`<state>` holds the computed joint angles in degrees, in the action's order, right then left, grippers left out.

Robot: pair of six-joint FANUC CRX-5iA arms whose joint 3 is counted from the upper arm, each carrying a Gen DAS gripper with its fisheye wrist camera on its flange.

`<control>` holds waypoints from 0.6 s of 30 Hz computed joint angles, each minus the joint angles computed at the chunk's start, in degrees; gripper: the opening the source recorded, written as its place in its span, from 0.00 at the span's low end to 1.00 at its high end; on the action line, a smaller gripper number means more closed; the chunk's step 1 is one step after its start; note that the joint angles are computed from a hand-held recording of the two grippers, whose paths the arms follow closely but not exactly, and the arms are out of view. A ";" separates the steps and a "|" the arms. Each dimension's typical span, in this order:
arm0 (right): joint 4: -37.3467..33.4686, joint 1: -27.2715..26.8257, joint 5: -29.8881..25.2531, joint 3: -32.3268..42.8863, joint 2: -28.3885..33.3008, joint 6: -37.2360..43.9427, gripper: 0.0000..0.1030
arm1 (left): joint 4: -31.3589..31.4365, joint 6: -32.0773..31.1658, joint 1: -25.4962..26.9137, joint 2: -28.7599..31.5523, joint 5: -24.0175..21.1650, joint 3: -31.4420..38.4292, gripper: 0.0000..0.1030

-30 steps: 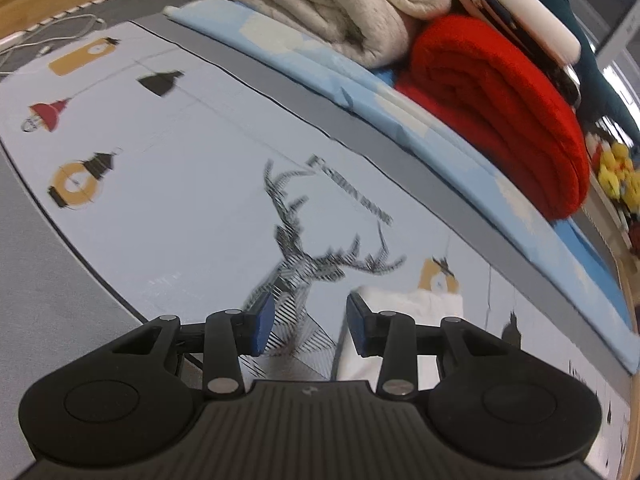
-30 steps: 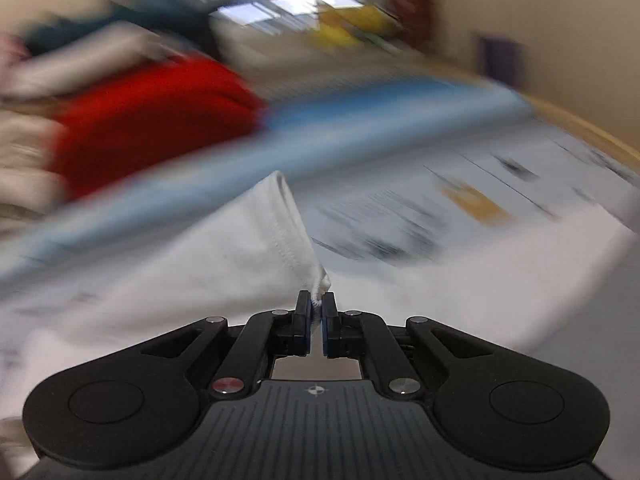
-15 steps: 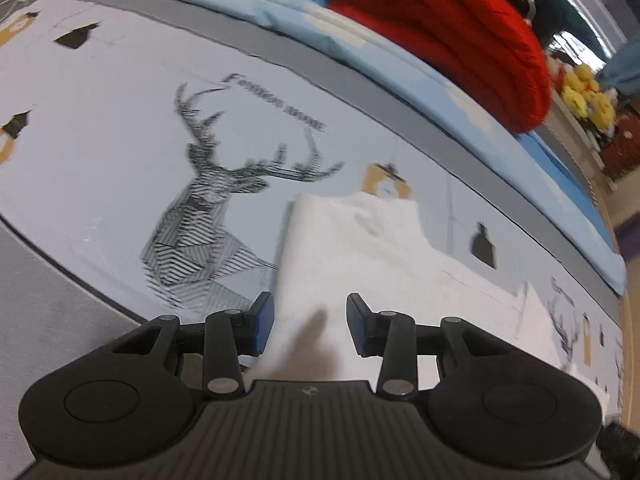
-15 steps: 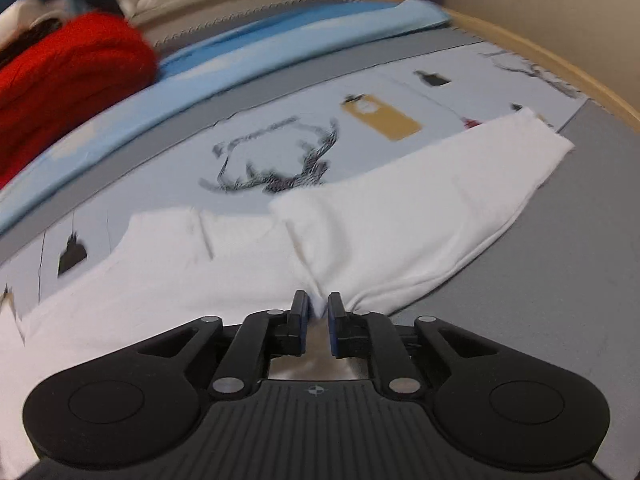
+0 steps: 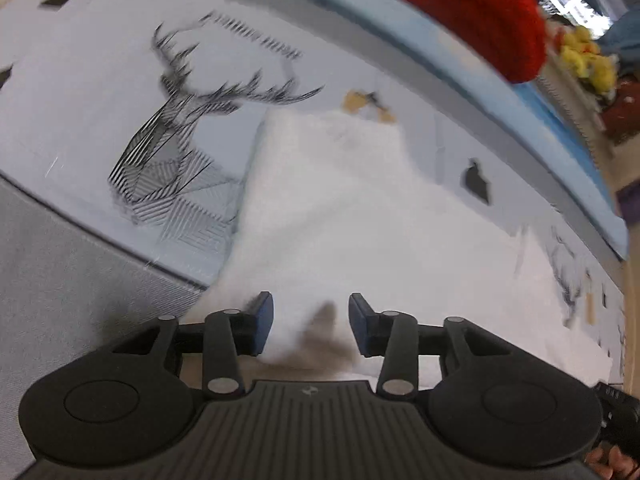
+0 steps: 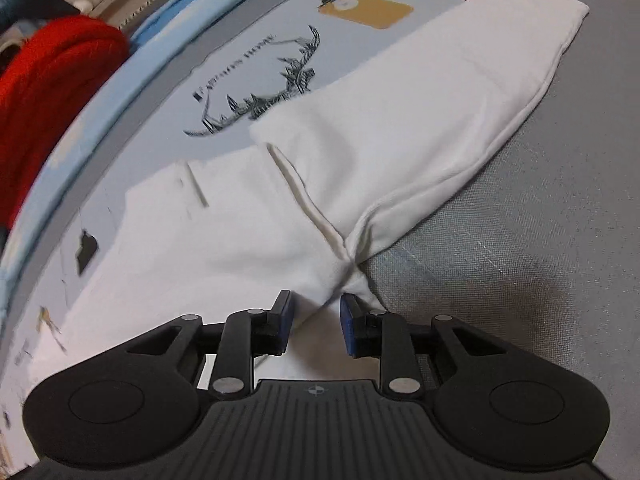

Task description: Fold small clothes

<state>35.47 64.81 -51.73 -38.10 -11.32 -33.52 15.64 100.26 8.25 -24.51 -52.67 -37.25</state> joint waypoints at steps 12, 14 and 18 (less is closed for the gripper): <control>2.96 1.72 -4.45 -0.68 -2.77 -1.12 0.32 | -4.84 2.64 -4.97 0.63 1.49 2.44 0.52; 4.25 1.92 -5.56 -1.14 -3.45 -1.35 0.32 | -4.40 1.97 -5.48 0.82 1.73 1.91 0.52; 4.15 1.71 -6.65 -2.22 -5.11 -1.63 0.32 | 0.17 0.47 -3.94 3.84 -0.40 -0.05 0.54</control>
<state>39.63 66.52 -58.38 -40.32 -16.43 -35.15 15.80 100.72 4.31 -20.67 -53.07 -37.30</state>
